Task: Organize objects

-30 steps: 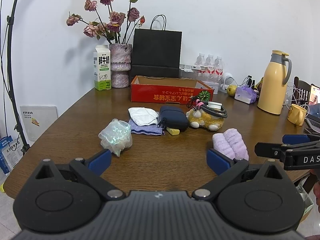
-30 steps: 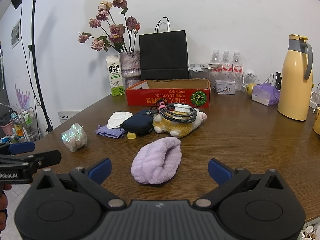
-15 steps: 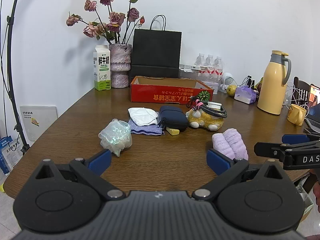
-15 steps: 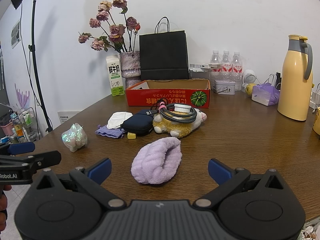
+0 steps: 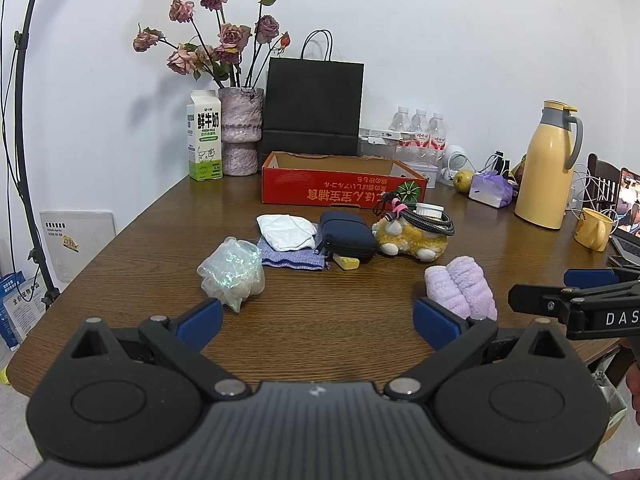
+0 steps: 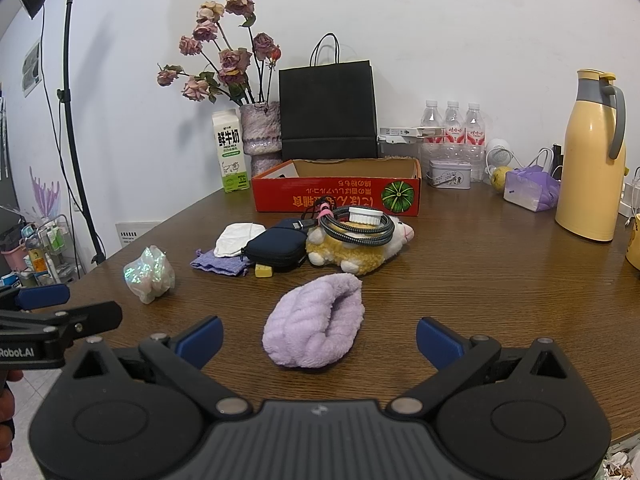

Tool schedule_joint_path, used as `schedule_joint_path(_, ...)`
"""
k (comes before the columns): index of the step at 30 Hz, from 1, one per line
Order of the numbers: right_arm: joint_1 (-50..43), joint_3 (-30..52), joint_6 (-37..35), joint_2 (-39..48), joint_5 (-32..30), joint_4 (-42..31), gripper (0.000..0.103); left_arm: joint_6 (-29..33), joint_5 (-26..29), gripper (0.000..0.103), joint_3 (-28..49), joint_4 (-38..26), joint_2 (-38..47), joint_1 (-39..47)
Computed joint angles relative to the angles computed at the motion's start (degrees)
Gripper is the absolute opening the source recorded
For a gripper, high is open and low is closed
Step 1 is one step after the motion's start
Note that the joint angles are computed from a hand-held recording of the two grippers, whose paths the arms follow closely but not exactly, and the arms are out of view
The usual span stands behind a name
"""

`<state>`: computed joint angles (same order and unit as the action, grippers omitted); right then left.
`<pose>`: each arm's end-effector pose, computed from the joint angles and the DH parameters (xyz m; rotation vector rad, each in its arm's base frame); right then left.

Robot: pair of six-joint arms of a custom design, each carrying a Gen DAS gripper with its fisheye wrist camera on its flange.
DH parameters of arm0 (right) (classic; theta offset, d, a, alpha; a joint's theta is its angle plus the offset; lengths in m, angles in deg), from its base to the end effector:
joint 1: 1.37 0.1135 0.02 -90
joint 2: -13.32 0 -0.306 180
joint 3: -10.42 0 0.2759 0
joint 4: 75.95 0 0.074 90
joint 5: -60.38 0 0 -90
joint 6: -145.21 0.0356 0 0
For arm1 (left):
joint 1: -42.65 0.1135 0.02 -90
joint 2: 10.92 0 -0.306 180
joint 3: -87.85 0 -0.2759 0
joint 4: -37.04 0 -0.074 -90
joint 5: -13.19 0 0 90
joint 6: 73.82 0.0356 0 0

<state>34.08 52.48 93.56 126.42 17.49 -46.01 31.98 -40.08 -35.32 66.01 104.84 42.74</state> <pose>0.2625 0.1549 0.0695 0.4467 1.9884 -0.1512 0.3842 -0.0207 0.1016 0.6470 1.9099 -0.4930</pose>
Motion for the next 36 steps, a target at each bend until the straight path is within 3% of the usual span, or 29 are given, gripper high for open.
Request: schedule_joint_path(36,-2.0,2.2,-1.6,2.4,-2.2,-0.4,0.103,0.0,-1.4,0.103,2.5,-0.8,2.0,0.0)
